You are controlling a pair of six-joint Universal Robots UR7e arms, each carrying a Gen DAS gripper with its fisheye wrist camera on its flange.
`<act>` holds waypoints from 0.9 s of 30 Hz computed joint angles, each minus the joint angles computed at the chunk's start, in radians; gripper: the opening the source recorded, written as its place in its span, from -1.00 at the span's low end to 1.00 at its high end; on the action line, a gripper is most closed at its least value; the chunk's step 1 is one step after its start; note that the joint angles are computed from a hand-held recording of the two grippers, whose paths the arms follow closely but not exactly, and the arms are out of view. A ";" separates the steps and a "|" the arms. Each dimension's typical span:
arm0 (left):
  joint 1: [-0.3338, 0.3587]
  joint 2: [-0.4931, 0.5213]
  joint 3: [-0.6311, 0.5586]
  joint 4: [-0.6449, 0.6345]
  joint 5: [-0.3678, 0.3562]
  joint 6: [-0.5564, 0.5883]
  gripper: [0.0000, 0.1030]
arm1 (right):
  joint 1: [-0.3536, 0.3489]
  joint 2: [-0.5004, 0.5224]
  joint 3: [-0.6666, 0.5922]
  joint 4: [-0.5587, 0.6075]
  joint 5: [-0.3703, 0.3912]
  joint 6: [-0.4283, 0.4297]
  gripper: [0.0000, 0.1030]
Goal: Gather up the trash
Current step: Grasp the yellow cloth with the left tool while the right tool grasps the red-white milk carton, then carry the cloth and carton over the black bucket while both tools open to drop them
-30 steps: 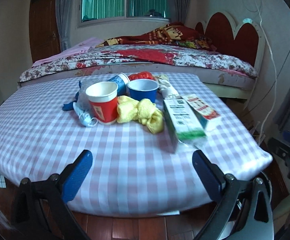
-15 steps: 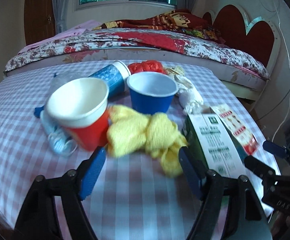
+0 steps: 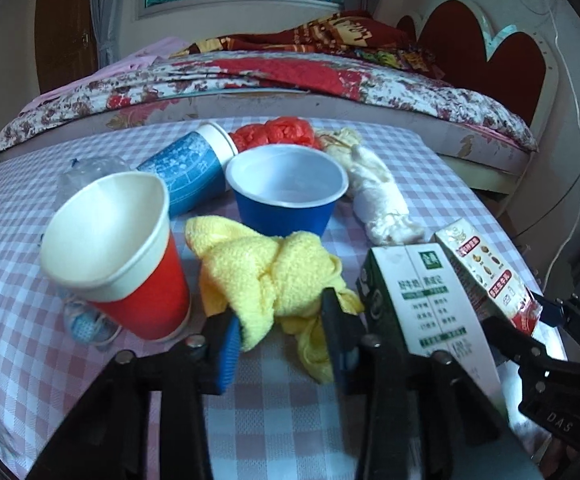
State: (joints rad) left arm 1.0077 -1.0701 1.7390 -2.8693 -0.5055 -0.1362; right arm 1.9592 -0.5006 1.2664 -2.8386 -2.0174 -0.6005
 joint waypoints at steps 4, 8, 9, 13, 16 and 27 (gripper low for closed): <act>-0.030 -0.034 0.059 -0.064 0.016 0.019 -0.33 | 0.003 -0.036 0.049 -0.044 0.011 0.004 0.03; -0.067 -0.058 0.095 -0.116 0.050 0.044 -0.34 | 0.008 -0.084 0.110 -0.092 0.021 0.006 0.03; -0.079 -0.066 0.110 -0.136 0.059 0.053 -0.34 | 0.010 -0.102 0.131 -0.108 0.023 0.007 0.03; -0.092 -0.072 0.122 -0.179 0.061 0.086 -0.37 | 0.015 -0.143 0.187 -0.149 0.021 0.011 0.03; -0.111 -0.078 0.133 -0.195 0.066 0.103 -0.38 | 0.016 -0.177 0.229 -0.177 0.016 0.022 0.03; -0.211 -0.087 0.211 -0.252 0.021 0.128 -0.40 | 0.001 -0.342 0.415 -0.293 -0.022 0.034 0.03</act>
